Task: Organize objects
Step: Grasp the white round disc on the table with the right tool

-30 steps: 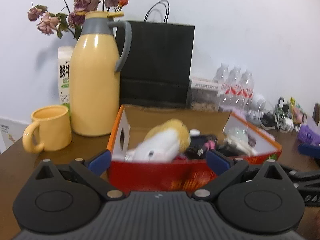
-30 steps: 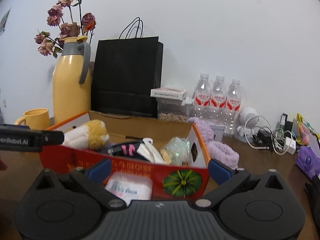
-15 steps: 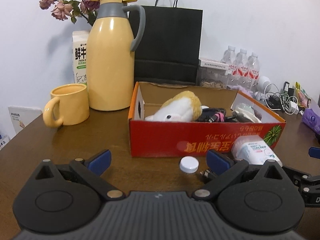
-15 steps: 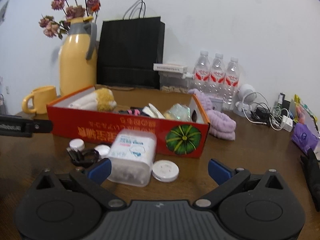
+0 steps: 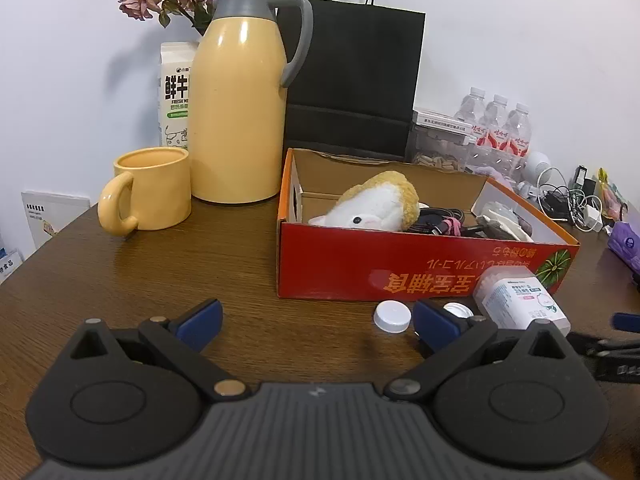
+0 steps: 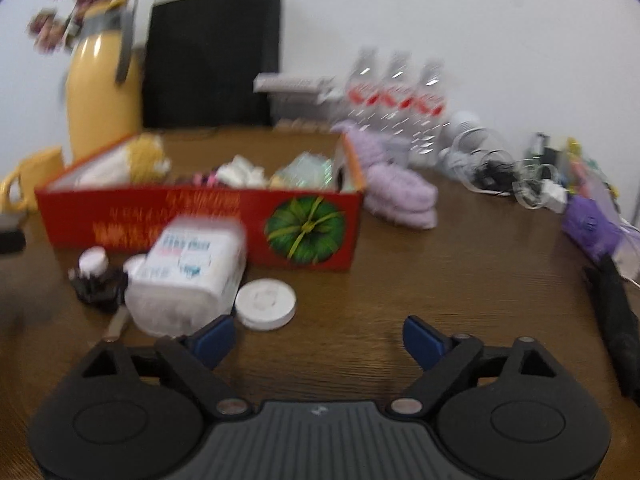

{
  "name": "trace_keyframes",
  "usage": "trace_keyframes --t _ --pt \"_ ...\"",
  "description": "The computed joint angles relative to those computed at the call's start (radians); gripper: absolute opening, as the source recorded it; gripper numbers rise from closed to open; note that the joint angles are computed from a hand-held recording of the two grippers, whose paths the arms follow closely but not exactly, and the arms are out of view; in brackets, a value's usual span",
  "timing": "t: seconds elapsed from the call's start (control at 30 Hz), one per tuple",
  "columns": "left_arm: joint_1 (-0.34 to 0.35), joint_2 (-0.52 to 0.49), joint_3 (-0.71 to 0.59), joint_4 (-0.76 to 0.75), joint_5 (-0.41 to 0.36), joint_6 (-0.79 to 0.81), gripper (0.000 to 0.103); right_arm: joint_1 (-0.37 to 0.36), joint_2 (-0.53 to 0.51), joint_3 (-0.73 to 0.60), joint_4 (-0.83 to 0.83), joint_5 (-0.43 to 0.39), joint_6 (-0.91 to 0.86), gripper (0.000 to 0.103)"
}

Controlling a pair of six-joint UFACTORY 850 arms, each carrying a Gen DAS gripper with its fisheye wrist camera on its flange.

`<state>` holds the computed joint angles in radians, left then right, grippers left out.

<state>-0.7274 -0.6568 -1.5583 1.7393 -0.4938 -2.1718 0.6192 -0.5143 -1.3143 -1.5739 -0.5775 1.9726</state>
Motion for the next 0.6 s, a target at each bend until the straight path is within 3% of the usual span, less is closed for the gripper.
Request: trace_keyframes --t 0.1,0.43,0.47,0.53,0.57,0.6 --pt "-0.001 -0.002 -0.003 -0.004 0.001 0.006 0.103 -0.019 -0.024 -0.03 0.024 0.054 -0.061 0.083" --pt "0.001 -0.02 -0.029 -0.084 0.023 0.098 0.103 -0.094 -0.049 -0.067 -0.112 0.264 0.005 0.082" --pt "0.001 -0.022 -0.031 -0.092 0.025 0.107 0.103 -0.097 -0.051 -0.07 -0.129 0.273 0.015 0.078" --pt "0.002 -0.027 -0.036 -0.111 0.027 0.127 0.103 -0.1 -0.051 -0.068 -0.192 0.284 0.064 0.06" --pt "0.002 -0.028 -0.039 -0.122 0.028 0.139 0.103 -0.101 -0.047 -0.062 -0.25 0.292 0.113 0.041" --pt "0.003 -0.03 -0.04 -0.13 0.031 0.147 0.103 -0.101 -0.045 -0.058 -0.289 0.294 0.141 0.038"
